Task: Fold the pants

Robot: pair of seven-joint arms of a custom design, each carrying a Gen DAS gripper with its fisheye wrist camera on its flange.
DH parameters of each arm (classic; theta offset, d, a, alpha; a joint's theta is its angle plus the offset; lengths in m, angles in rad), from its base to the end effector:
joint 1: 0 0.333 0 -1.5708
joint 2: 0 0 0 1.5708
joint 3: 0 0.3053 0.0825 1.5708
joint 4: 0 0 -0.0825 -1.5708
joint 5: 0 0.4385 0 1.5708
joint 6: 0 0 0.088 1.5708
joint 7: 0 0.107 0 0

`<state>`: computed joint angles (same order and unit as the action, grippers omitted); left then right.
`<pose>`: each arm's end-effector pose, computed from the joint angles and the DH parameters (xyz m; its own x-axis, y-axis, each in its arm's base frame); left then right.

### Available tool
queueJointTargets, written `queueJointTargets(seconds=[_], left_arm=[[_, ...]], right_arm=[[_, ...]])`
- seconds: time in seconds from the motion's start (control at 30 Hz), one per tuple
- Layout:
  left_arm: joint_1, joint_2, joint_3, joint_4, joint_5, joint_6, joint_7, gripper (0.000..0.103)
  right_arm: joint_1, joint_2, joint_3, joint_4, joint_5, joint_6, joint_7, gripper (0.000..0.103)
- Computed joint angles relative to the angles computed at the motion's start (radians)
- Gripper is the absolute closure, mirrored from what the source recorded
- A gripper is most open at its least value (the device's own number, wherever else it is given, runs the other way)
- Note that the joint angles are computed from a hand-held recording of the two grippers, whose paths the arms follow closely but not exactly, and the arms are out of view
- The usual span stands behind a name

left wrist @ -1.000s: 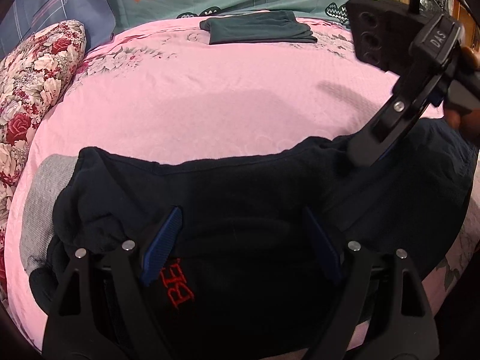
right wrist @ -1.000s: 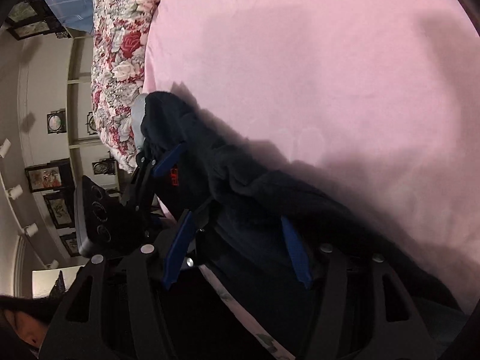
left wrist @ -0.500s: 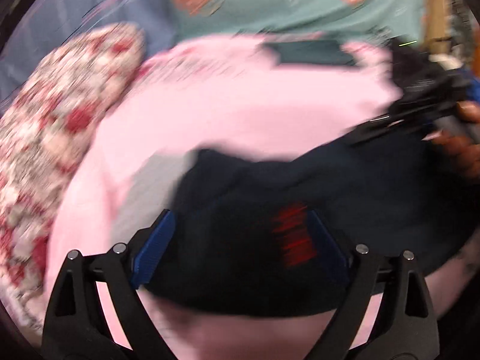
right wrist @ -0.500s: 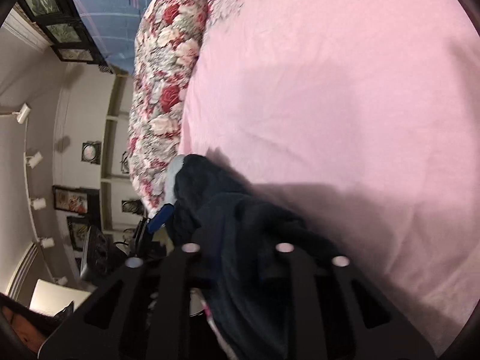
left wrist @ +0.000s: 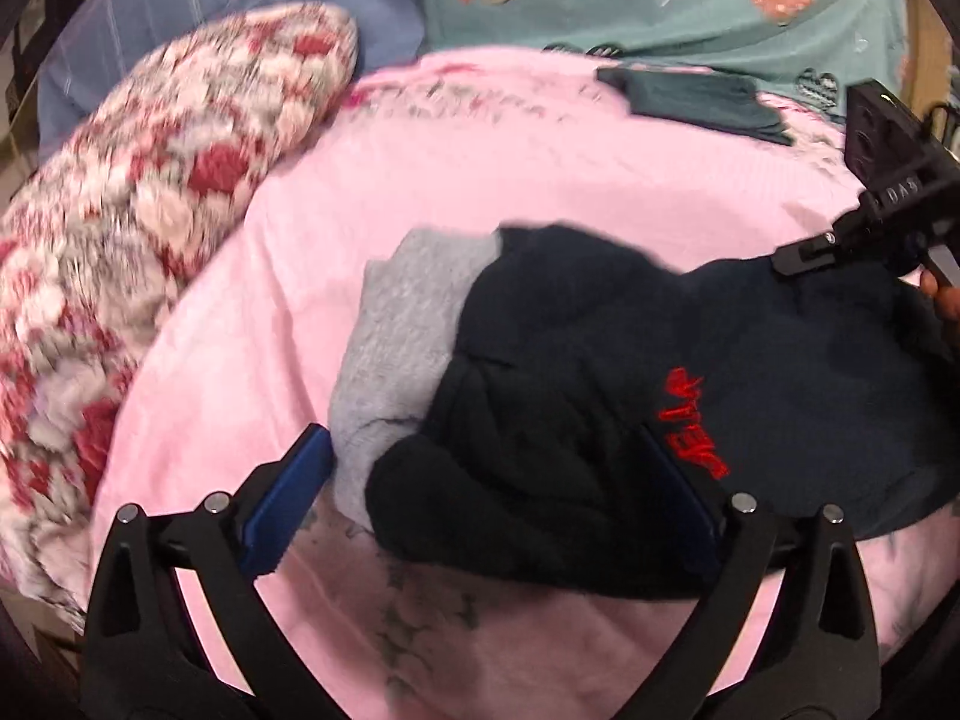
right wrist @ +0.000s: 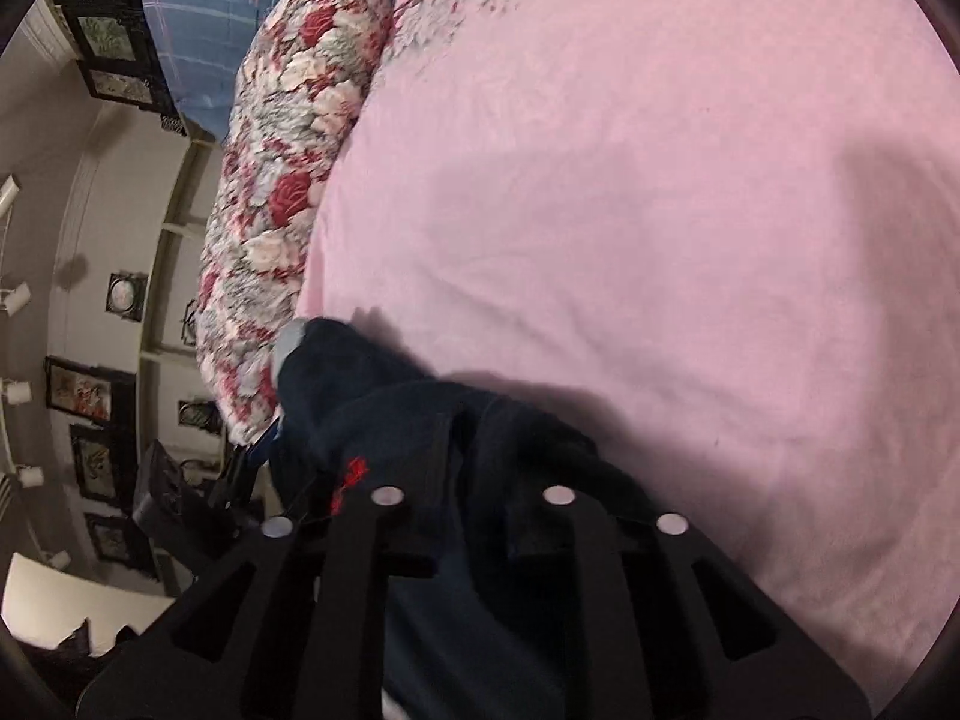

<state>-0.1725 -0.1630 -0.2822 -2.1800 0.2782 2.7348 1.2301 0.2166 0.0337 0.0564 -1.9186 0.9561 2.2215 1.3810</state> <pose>0.5321 -0.2782 0.5043 -0.3097 -0.9483 -0.0700 -0.6887 0.2744 -0.6711 0.6178 0.1997 0.4815 0.0477 -0.6703 -0.7406 -0.9784 0.1181 -0.1699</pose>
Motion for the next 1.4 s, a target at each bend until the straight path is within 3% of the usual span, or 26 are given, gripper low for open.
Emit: queueJointTargets(seconds=[0.07,0.17,0.23,0.37,0.43,0.53,0.6,0.67,0.73,0.83,0.93,1.07,1.17,1.2,1.23,1.3,1.4], left_arm=[[-0.017,-0.027,0.009,-0.008,-0.046,0.058,0.043,0.003],[0.025,-0.004,-0.039,0.037,0.061,0.086,-0.02,0.002],[0.033,0.076,-0.055,0.122,0.145,0.023,-0.079,0.002],[-0.011,0.256,-0.015,0.303,0.225,-0.171,-0.149,0.002],[-0.009,0.294,0.004,0.343,0.082,-0.208,-0.078,0.002],[-0.027,0.297,0.04,0.341,0.02,-0.218,-0.041,0.002],[-0.047,0.287,0.064,0.329,0.007,-0.216,-0.035,0.002],[-0.063,0.283,0.083,0.32,0.035,-0.201,-0.043,0.002],[-0.075,0.278,0.093,0.315,0.059,-0.203,-0.06,0.002],[-0.09,0.273,0.102,0.31,0.118,-0.198,-0.101,0.002],[-0.098,0.241,0.106,0.284,0.196,-0.174,-0.173,0.002],[-0.086,0.152,0.083,0.218,0.253,-0.11,-0.205,0.002],[-0.078,0.153,0.056,0.218,0.33,-0.195,-0.182,0.002],[-0.075,0.172,0.056,0.222,0.323,-0.228,-0.163,0.002],[-0.067,0.173,0.062,0.205,0.257,-0.207,-0.125,0.002],[-0.058,0.167,0.068,0.19,0.181,-0.18,-0.109,0.002],[-0.064,0.123,0.054,0.175,0.244,-0.157,-0.182,0.003]], right_arm=[[-0.002,-0.033,-0.004,0.004,-0.049,-0.037,0.013,0.082],[0.012,-0.097,-0.005,-0.004,-0.152,-0.045,0.022,0.082],[0.024,-0.12,-0.015,-0.012,-0.16,-0.031,0.016,0.082],[0.041,-0.068,-0.016,0.012,-0.223,0.002,0.062,0.082],[0.038,-0.014,-0.011,0.034,-0.284,0.004,0.103,0.083],[0.007,0.026,-0.011,0.044,-0.172,-0.004,0.056,0.084],[-0.031,0.043,-0.017,0.055,-0.033,-0.064,0.0,0.085],[-0.055,0.044,-0.021,0.062,0.013,-0.103,-0.017,0.083],[-0.049,0.008,-0.039,0.037,-0.048,-0.021,0.024,0.077],[-0.085,-0.06,-0.054,-0.021,0.019,0.051,0.038,0.077],[-0.055,-0.142,-0.049,-0.068,-0.02,0.079,0.048,0.077],[0.034,-0.263,-0.014,-0.172,-0.126,0.083,0.095,0.076],[0.092,-0.3,-0.01,-0.245,-0.167,0.047,0.146,0.075],[0.102,-0.297,-0.005,-0.265,-0.213,0.042,0.181,0.076],[0.132,-0.289,-0.026,-0.281,-0.22,0.051,0.193,0.077],[0.144,-0.321,-0.029,-0.34,-0.157,0.133,0.166,0.076],[0.184,-0.447,-0.053,-0.438,-0.107,0.228,0.11,0.074]])
